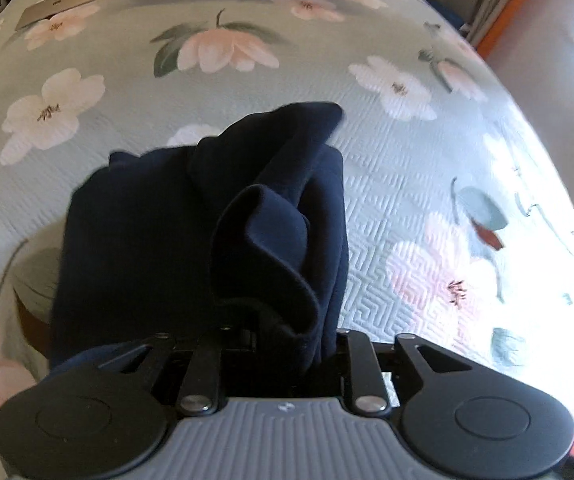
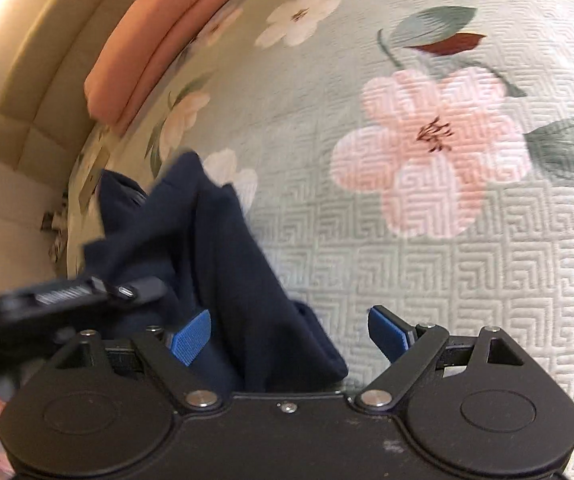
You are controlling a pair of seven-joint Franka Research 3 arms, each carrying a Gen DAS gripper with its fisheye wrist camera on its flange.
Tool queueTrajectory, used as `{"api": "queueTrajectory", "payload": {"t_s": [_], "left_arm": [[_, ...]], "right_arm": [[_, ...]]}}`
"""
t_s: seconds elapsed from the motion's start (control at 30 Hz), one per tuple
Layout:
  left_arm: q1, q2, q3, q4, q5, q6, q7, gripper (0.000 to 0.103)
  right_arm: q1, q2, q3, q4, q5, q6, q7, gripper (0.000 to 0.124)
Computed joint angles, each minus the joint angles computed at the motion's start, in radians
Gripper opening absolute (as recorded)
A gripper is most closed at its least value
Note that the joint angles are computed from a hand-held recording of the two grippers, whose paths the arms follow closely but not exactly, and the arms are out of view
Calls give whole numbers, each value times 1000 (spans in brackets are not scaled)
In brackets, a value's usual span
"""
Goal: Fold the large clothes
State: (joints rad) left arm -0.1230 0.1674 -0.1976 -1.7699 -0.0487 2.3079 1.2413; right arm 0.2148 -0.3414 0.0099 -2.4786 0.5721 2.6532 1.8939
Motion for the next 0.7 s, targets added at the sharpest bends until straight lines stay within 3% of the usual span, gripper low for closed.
{"api": "queueTrajectory", "payload": {"t_s": [0.1, 0.17, 0.2, 0.27, 0.33, 0.4, 0.47, 0.7], "left_arm": [[-48, 62, -2, 39, 125, -17, -69, 52], [-78, 73, -12, 53, 194, -44, -62, 74], [-92, 70, -16, 49, 226, -41, -56, 77], [-102, 51, -30, 29, 238, -19, -21, 79], [-93, 29, -46, 15, 168, -22, 34, 79], [-103, 17, -44, 28, 171, -46, 36, 78], [-88, 0, -47, 44, 94, -81, 70, 73], [-30, -133, 3, 54, -27, -179, 94, 76]], "right_arm": [[-18, -7, -12, -7, -2, -8, 22, 102], [-14, -22, -28, -19, 29, -5, 9, 101], [-15, -16, -35, -10, 39, -5, 3, 102], [-25, -23, -40, -7, 43, -11, 3, 102], [-30, -31, -50, -2, 59, -17, -8, 102], [-34, -29, -51, 6, 75, -12, -9, 102], [-29, -27, -60, 26, 102, -24, -14, 102], [7, 62, -47, 170, 162, -63, -78, 102]]}}
